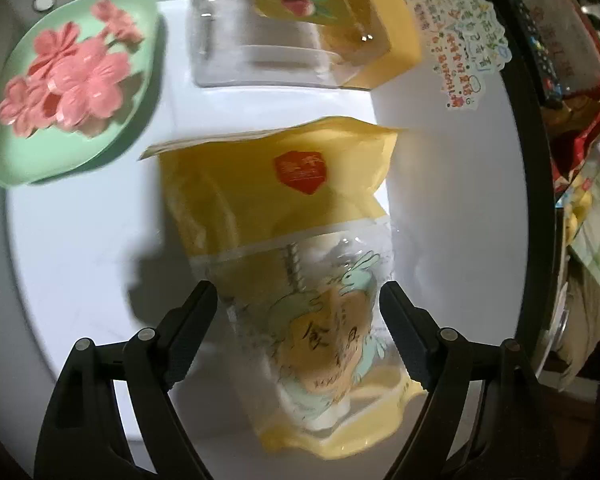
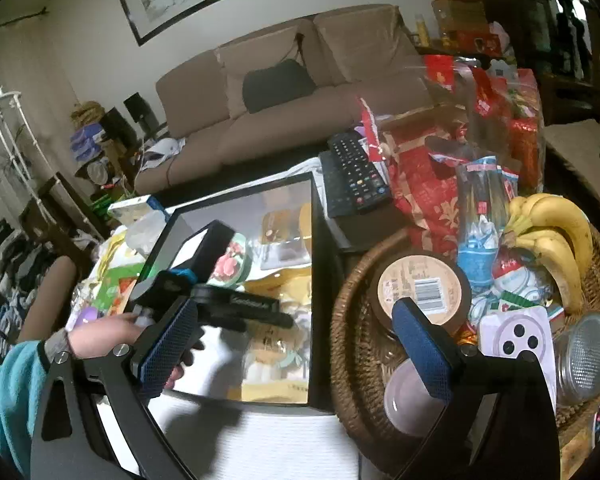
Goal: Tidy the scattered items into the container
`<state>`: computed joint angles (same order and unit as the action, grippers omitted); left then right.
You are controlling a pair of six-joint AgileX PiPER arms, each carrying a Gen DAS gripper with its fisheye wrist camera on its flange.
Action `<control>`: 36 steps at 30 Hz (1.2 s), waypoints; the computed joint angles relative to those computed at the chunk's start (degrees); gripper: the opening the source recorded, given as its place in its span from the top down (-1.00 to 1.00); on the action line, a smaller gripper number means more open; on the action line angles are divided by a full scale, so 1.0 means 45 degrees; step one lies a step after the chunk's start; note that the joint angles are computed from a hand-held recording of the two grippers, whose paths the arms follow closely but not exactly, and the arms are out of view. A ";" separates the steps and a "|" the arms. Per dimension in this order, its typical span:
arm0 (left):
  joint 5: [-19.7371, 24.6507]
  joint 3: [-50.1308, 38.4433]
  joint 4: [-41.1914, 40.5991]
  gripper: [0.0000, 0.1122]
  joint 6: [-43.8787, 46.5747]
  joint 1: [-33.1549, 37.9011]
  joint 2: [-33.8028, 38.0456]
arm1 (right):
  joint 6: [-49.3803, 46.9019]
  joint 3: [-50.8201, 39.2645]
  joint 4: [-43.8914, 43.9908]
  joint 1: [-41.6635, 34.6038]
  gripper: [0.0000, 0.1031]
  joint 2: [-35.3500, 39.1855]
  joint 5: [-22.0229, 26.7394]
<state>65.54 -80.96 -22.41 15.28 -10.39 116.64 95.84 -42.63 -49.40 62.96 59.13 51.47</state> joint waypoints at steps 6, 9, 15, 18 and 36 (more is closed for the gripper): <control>-0.0547 0.0609 0.0288 -0.45 0.0305 -0.0762 -0.0567 | 0.0118 0.0137 0.0052 -0.0150 -0.95 -0.0147 -0.0042; -0.0989 0.1104 0.1727 -0.51 -0.0528 -0.1222 -0.1291 | -0.0081 0.0135 0.0208 -0.0410 -0.95 -0.0068 -0.0273; -0.1847 0.3342 0.2230 -0.69 0.0008 -0.0112 -0.4461 | -0.0515 -0.0180 0.0301 -0.0456 -0.95 0.0692 -0.0832; -0.2087 0.5064 0.1539 -0.84 0.1408 0.1238 -0.6852 | -0.0508 -0.0479 0.0196 -0.0224 -0.95 0.1556 -0.0985; -0.0192 0.8264 -0.1999 -0.84 0.9856 1.1113 -1.2901 | 0.0211 -0.2063 0.0063 0.1609 -1.00 0.5358 -0.0861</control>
